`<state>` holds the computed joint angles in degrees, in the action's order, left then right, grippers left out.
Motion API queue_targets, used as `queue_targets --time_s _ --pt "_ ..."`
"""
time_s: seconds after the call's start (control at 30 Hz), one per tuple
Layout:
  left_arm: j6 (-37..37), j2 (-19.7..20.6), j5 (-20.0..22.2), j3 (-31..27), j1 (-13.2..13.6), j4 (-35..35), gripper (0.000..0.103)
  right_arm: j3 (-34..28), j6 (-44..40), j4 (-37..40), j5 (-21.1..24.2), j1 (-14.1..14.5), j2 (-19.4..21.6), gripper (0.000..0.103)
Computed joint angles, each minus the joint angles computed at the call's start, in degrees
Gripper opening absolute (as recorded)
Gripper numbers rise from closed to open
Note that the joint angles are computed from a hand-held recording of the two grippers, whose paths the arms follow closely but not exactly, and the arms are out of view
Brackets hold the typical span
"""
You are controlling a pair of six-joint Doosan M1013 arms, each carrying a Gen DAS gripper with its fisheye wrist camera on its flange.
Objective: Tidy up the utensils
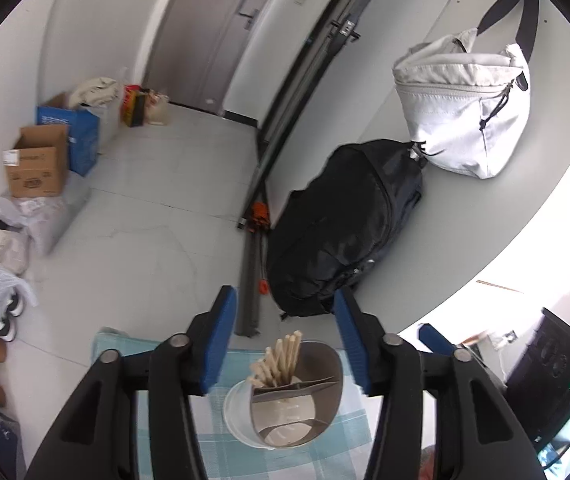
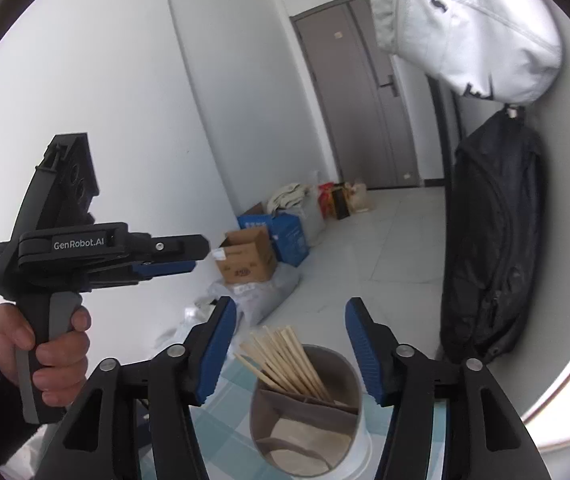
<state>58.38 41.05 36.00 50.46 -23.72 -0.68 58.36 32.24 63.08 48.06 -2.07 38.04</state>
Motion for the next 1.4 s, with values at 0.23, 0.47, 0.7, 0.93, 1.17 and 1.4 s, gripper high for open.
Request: queue_targets --time_s 0.23,0.47,0.7,0.93,1.17,1.4 --pt "-11.0 -2.6 -0.3 3.6 -2.1 14.3 0.063 6.2 -4.1 3.9 -3.3 -0.4 -4.3 0.084" --pt "-17.4 -5.3 -1.0 7.6 -4.1 23.7 0.073 12.9 -13.1 10.4 -7.0 -0.4 -9.0 0.095" --pt "-22.7 -7.6 -2.8 11.3 -5.6 31.4 0.077 17.9 -18.8 14.9 -9.6 -0.7 -12.6 0.099" --pt "-29.8 -9.6 -3.8 15.5 -7.2 40.8 0.084 23.0 -25.6 21.0 -12.4 -0.9 -15.5 0.103" --pt "-38.9 -11.3 -4.2 20.0 -8.6 51.2 0.087 26.5 -31.8 26.4 -13.5 -1.4 -16.6 0.103" --pt "-49.2 -12.2 -5.0 24.3 -9.1 60.6 0.087 29.6 -37.0 30.7 -13.5 -2.0 -16.9 0.103"
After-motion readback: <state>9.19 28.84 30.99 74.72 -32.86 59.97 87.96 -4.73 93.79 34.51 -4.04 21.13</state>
